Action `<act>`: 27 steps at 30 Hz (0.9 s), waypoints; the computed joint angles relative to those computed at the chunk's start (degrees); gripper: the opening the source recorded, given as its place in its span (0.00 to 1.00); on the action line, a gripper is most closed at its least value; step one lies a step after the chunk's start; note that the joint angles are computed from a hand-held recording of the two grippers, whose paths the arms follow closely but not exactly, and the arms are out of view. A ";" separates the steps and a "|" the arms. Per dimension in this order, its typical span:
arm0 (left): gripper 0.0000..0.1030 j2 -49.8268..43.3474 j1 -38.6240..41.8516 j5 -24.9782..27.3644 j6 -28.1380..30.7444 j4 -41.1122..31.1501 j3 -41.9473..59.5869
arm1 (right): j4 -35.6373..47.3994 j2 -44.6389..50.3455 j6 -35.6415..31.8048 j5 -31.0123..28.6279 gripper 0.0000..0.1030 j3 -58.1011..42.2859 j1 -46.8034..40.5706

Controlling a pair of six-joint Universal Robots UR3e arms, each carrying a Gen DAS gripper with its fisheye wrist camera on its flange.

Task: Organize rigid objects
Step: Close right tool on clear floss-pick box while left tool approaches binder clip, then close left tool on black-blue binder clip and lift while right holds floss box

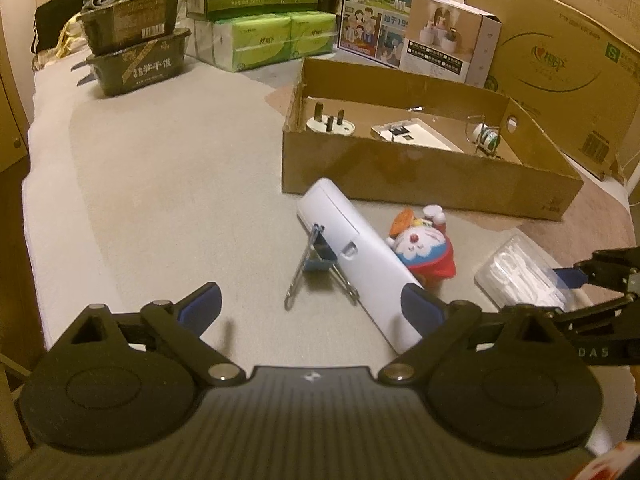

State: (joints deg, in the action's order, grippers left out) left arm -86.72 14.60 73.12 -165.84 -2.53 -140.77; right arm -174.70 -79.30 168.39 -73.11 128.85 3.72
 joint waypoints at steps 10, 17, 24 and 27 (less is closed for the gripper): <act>0.75 -6.55 -0.09 -0.65 1.80 4.57 3.67 | -0.77 -2.16 6.33 -2.68 0.55 1.50 1.06; 0.47 -10.77 -0.59 -1.07 2.95 5.06 6.45 | -1.04 -2.96 7.55 -2.60 0.55 2.12 0.61; 0.25 -12.18 -0.45 -2.28 3.54 5.09 6.80 | -0.99 -2.37 7.86 -2.82 0.55 1.52 0.54; 0.24 -11.73 -0.08 -2.84 3.78 4.57 6.50 | -1.09 -2.14 7.91 -3.07 0.55 1.45 0.68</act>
State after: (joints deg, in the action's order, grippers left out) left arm -98.46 14.53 70.27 -162.06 2.04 -134.27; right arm -175.78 -81.44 176.30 -76.17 130.29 4.40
